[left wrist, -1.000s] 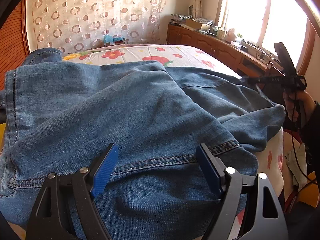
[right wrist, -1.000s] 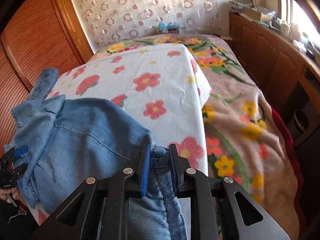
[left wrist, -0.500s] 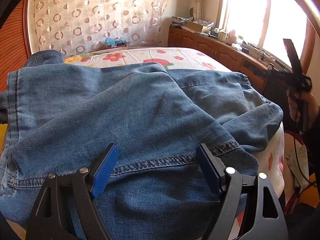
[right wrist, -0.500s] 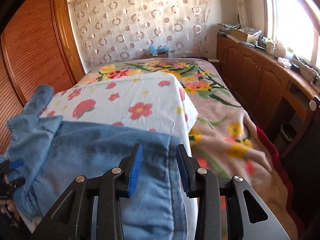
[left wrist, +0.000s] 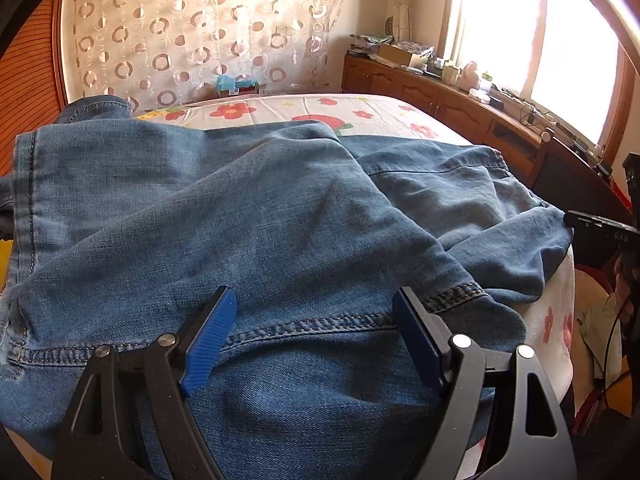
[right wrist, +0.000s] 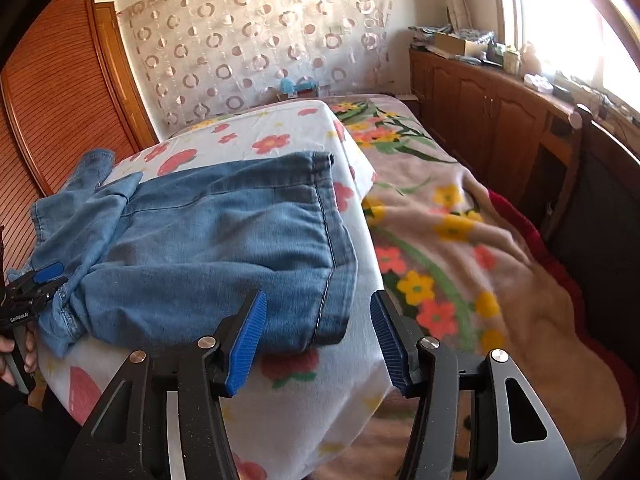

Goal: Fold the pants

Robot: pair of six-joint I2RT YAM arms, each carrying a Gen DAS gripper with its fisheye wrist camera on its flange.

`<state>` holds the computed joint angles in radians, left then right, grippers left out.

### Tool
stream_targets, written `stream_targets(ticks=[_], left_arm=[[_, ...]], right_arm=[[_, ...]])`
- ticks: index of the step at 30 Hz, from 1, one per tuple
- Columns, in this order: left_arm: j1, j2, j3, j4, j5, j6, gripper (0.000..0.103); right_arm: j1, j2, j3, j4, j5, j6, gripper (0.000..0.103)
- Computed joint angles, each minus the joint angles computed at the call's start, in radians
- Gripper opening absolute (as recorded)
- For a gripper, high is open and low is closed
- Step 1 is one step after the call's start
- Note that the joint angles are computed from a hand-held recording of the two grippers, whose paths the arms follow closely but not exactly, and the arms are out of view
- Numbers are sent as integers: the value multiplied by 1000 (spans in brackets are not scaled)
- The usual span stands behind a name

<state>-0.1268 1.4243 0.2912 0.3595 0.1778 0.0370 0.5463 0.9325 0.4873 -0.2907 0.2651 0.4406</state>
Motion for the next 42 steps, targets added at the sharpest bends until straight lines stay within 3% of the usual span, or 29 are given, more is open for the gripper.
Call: stream_targets(ticks=[9,16,18,19,22,33,42], left_arm=[[8,-4,-8,9,12,-6,81],[18,-64,-1,-69,28,1,81],[19,-94,-1,-96,24,-2,81],[21,-113,1,-114,21,-3,81],[25,-177,3,-170,8,0,81],[121,-342,3,-286,46,22,81],[235,-387,-3,-318,115,56,81]], right_arm=[[15,70,16,20,4,-3,56],[38,119,11,53,28,-23,56],[47,132,17,54,49,-43,41],[51,137,23,51,50,-47,28],[24,117,26,59,-18,-71,22],[108,98,163,63,-2,-129,21],[258,234,354,99,30,-227,21]])
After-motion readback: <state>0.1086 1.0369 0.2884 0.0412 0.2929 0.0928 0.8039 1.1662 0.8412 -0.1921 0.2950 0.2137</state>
